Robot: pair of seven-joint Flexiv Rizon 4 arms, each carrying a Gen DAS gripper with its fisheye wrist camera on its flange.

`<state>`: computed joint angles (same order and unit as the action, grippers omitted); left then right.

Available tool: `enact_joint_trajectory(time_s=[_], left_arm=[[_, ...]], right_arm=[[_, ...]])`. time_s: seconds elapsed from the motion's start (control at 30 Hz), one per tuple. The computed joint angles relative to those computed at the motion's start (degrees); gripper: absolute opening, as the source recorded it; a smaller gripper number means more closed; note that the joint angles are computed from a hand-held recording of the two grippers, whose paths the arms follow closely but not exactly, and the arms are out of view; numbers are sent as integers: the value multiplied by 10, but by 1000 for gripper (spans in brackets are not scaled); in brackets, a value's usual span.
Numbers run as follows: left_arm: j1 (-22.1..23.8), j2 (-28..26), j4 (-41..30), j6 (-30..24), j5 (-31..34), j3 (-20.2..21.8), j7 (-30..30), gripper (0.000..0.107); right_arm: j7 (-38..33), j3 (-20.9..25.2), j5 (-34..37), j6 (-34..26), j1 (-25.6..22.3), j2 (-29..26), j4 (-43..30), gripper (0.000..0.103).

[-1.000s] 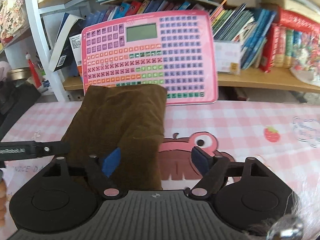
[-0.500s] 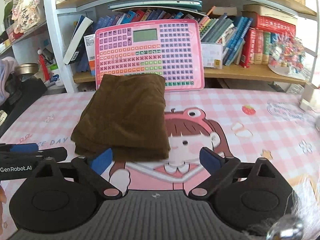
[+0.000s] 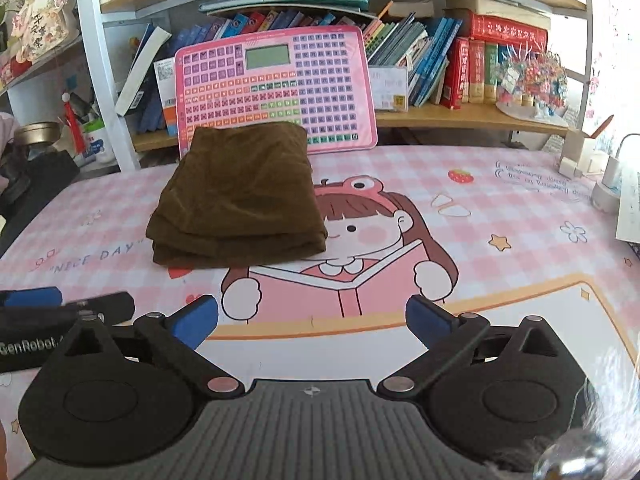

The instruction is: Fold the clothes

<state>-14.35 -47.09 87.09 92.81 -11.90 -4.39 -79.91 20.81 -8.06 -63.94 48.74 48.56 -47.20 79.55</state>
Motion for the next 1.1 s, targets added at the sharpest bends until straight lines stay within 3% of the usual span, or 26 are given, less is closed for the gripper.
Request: enact_joint_trajectory(time_s=[0.27, 0.47, 1.1], left_arm=[[-19, -2, -10, -16, 2, 32, -18, 100], [-29, -4, -13, -16, 10, 50, -28, 100], [-28, -3, -14, -19, 23, 50, -30, 100]], right_arm=[[-8, 0, 1, -14, 2, -3, -9, 103], [-20, 2, 10, -15, 0, -7, -16, 103], [-29, 0, 29, -22, 3, -8, -19, 103]])
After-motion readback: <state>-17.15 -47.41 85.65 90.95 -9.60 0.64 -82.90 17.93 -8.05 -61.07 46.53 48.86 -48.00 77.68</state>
